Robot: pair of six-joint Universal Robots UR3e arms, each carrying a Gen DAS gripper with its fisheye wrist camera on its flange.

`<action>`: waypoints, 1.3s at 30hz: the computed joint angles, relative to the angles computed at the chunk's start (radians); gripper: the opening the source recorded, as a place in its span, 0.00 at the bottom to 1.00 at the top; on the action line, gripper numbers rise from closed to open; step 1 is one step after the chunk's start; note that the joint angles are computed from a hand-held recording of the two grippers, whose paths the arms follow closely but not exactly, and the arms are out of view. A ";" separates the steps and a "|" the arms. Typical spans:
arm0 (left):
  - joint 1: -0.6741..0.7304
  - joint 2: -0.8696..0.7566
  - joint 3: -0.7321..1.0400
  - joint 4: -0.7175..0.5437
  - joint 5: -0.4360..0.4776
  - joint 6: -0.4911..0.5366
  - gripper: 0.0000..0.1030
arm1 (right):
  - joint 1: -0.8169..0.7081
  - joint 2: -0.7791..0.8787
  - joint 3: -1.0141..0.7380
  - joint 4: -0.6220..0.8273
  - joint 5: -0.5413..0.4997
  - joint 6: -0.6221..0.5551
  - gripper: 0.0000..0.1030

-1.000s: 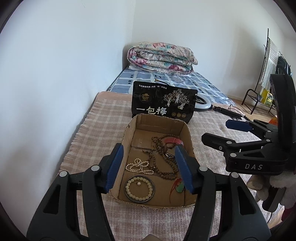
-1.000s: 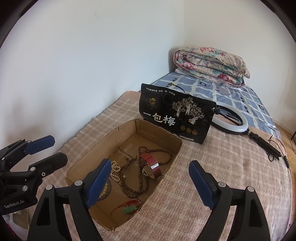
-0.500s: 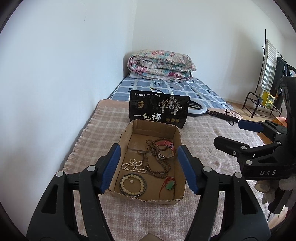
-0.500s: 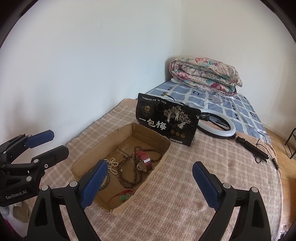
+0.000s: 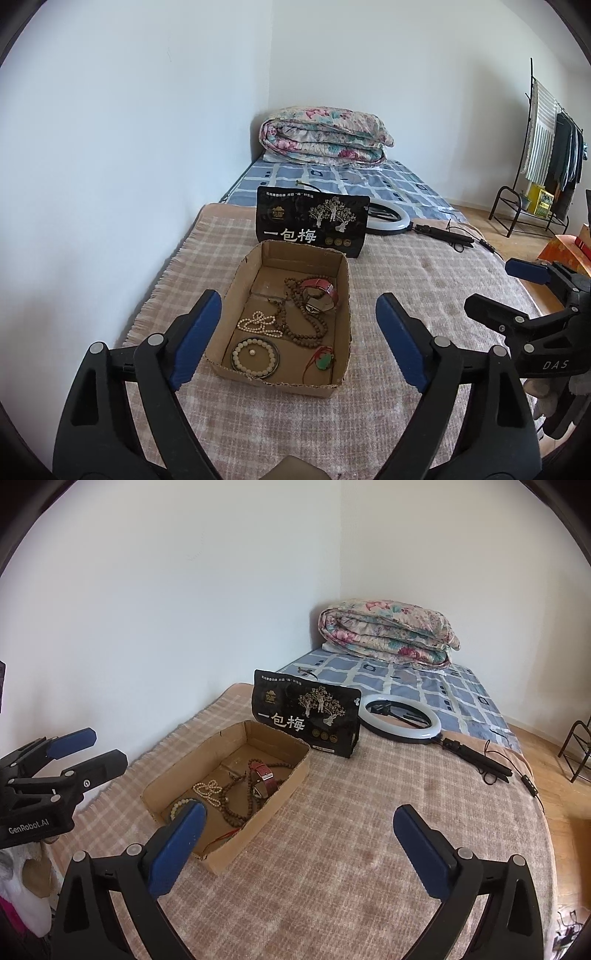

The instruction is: Organize jewelry

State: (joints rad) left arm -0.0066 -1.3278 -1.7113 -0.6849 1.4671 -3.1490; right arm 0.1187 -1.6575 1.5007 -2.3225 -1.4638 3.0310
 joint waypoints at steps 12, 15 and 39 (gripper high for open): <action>-0.093 0.005 0.001 0.017 0.147 -0.034 0.96 | -0.026 -0.079 0.097 -0.017 0.005 -0.025 1.00; -0.116 0.002 0.000 0.028 0.178 -0.034 0.97 | -0.029 -0.093 0.115 -0.021 -0.002 -0.031 1.00; -0.152 -0.021 0.027 -0.004 0.211 -0.056 0.99 | -0.075 -0.122 0.152 -0.026 0.016 -0.034 1.00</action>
State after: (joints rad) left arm -0.1588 -1.3492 -1.6842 -0.6889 1.6785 -3.2052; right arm 0.0436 -1.7792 1.6531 -2.3489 -1.4482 2.9968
